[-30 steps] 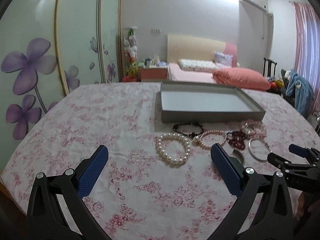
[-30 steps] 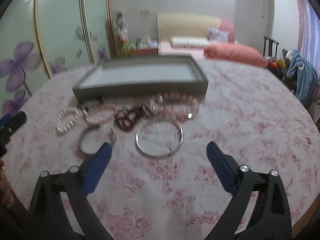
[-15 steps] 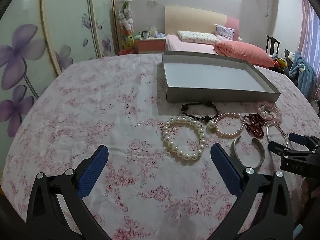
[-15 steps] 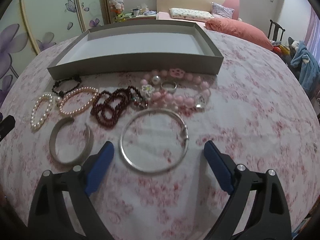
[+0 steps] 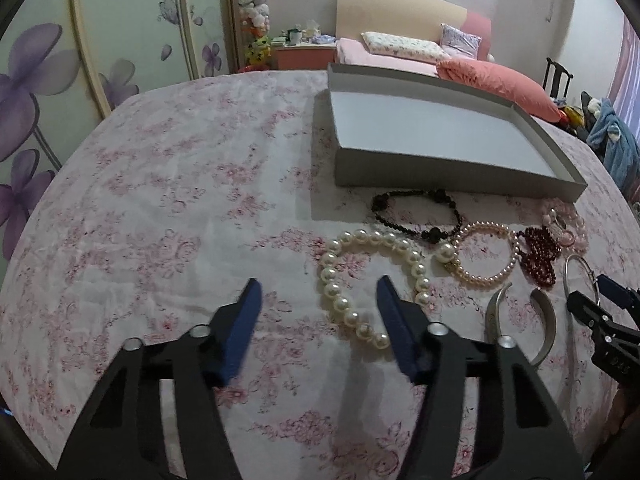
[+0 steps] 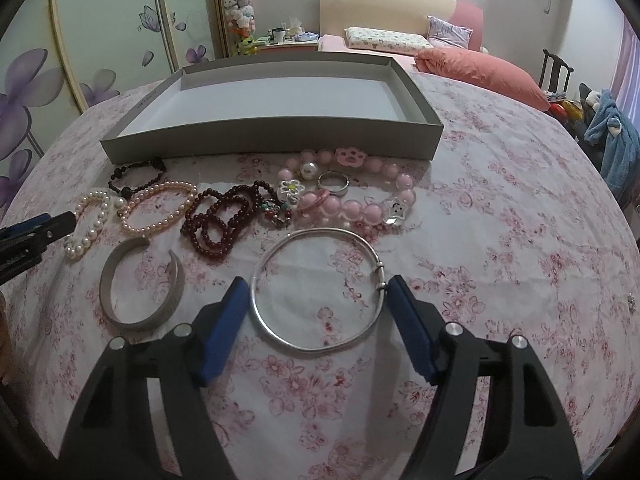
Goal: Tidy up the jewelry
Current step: 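Grasp the white pearl bracelet with the left tool while the right tool grasps the silver bangle, then carry the pearl bracelet and silver bangle into the grey tray and release both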
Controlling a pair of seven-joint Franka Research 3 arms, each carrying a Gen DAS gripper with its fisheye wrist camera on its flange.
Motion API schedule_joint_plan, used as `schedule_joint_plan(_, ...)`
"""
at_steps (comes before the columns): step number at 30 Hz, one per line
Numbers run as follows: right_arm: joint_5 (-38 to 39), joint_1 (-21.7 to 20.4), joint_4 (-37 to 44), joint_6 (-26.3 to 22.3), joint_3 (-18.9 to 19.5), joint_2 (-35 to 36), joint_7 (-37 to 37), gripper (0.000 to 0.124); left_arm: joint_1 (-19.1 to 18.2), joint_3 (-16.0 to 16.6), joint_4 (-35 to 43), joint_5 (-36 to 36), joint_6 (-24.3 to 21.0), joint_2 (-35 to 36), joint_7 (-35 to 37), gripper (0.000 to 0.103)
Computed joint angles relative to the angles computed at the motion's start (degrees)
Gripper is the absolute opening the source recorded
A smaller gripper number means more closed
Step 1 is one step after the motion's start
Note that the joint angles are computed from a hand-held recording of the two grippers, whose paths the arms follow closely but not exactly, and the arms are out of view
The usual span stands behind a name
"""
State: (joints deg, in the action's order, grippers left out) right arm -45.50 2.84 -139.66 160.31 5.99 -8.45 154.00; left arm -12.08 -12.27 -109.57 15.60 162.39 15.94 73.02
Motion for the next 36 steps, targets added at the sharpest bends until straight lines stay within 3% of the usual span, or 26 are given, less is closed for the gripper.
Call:
schedule_joint_plan(1,0.0,0.0,0.0,0.0,0.0,0.0,0.0,0.070,0.1,-0.4,0.3,-0.3,-0.7,0.3,0.7,0.047)
schedule_joint_plan(4,0.2,0.0,-0.1,0.0,0.0,-0.1,0.0,0.070,-1.3,1.0,0.4,2.6,-0.6,0.4,-1.4,0.043)
schedule_joint_plan(9,0.0,0.0,0.3,0.1,-0.3,0.4,-0.1,0.071,-0.6,0.3,0.7,1.8,-0.6,0.6,-0.5,0.034)
schedule_joint_plan(11,0.2,0.0,0.3,0.1,-0.4,0.3,-0.2,0.070,-0.5,0.0,0.8,1.5,-0.5,0.7,-0.2,0.018)
schedule_joint_plan(13,0.8,0.0,-0.1,0.8,-0.7,0.1,-1.1,0.069,0.3,-0.8,0.7,-0.1,-0.4,0.6,1.3,0.013)
schedule_joint_plan(26,-0.3,-3.7,-3.0,5.2,1.4,-2.1,1.7,0.069,3.7,-4.2,-5.6,-10.0,5.4,-3.8,9.6,0.010)
schedule_joint_plan(36,-9.2,-7.5,-3.7,8.2,4.2,-4.0,10.2,0.069,8.8,-11.3,-8.5,-28.5,11.5,-6.6,24.7,0.010)
